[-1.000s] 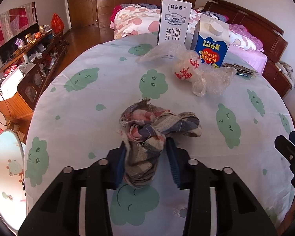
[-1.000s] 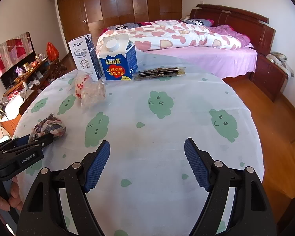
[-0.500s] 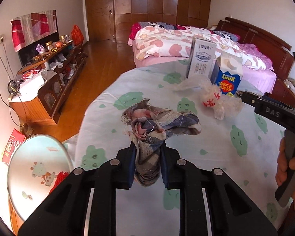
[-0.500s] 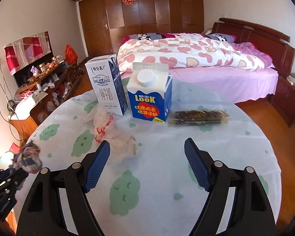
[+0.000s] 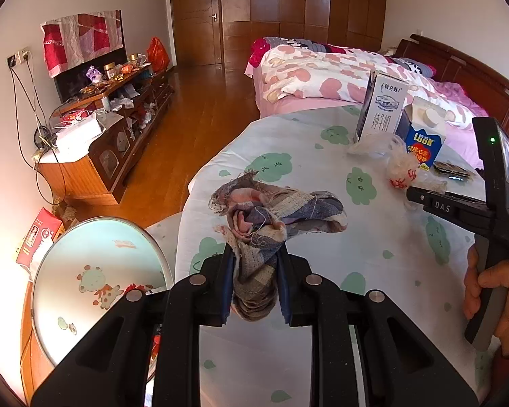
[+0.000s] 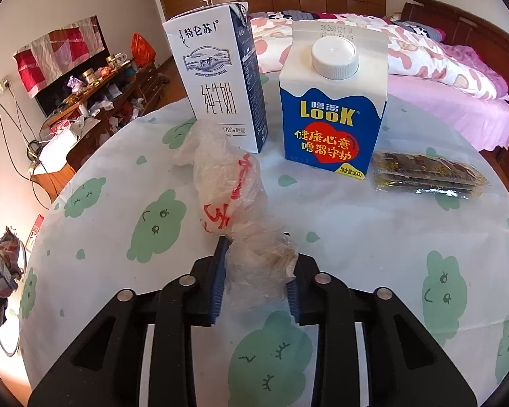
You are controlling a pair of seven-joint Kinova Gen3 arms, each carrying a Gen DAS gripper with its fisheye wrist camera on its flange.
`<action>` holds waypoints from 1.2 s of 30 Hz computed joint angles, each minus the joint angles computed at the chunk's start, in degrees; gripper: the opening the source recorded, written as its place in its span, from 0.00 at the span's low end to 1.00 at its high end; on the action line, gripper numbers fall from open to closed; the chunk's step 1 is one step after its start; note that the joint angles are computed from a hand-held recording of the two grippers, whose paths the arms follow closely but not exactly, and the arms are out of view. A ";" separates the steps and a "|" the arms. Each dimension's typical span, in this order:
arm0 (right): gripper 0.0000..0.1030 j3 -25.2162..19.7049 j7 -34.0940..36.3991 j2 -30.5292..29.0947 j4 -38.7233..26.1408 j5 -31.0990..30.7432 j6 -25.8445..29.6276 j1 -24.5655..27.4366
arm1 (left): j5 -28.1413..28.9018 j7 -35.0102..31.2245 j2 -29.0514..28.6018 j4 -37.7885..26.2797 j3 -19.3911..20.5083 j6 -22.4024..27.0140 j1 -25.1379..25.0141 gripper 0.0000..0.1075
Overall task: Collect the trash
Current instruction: 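Grasp the plaid cloth scrap with the left gripper while the right grasps the clear bag, then carry the plaid cloth scrap and clear plastic bag over the blue bin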
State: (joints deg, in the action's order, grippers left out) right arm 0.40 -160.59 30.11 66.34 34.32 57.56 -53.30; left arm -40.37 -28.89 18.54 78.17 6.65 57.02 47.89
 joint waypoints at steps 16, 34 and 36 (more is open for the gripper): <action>0.24 -3.58 -20.46 -5.59 6.12 12.52 10.93 -12.28 | -3.38 4.72 -2.84 3.60 1.74 2.34 1.66 0.20; 0.24 -6.95 -26.53 -4.68 6.00 16.29 16.24 -18.11 | -6.81 9.84 -7.50 9.50 5.74 4.69 1.37 0.20; 0.24 -7.01 -26.20 -4.36 5.37 16.53 16.46 -18.74 | -7.02 10.34 -8.05 10.16 6.17 4.95 1.19 0.20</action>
